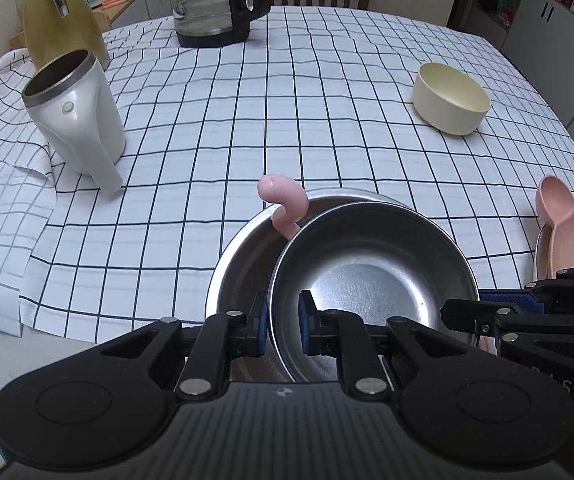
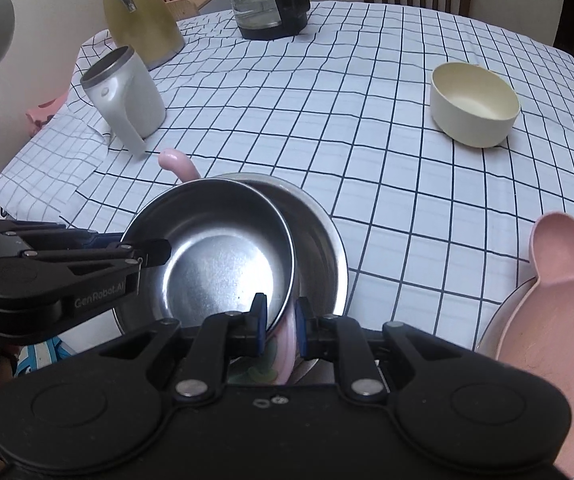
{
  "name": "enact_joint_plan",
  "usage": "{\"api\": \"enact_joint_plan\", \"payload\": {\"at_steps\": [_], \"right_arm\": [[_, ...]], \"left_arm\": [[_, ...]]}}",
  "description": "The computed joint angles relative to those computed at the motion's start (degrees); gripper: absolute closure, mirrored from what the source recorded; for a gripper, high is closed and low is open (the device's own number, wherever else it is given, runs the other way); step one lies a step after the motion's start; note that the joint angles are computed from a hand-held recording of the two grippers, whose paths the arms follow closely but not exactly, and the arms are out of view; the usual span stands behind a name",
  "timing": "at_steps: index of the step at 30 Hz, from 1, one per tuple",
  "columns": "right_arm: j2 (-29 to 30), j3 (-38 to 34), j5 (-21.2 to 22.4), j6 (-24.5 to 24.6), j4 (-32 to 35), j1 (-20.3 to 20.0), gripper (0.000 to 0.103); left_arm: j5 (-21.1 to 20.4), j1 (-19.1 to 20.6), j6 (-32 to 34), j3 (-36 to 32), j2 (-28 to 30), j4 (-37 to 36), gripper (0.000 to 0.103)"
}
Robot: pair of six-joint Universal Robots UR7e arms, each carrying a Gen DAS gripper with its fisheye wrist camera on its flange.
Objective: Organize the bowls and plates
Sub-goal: 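Lift the pink-handled pot with both grippers and lower it into the steel bowl, then open both grippers and withdraw them from the nested pot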
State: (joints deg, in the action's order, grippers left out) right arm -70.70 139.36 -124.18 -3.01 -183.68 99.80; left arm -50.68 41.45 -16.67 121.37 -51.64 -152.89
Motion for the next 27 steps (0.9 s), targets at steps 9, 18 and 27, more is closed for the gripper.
{"api": "enact_joint_plan", "payload": {"at_steps": [9, 18, 27], "right_arm": [[0.82, -0.20, 0.21, 0.05, 0.73, -1.24, 0.088], [1.43, -0.80, -0.02, -0.10, 0.84, -1.13, 0.087], [0.98, -0.20, -0.65, -0.32, -0.05, -0.92, 0.078]], "left_arm": [[-0.63, 0.86, 0.05, -0.07, 0.93, -0.23, 0.089], [-0.95, 1.35, -0.02, -0.56, 1.14, -0.26, 0.088], [-0.98, 1.51, -0.42, -0.46, 0.27, 0.14, 0.088]]}}
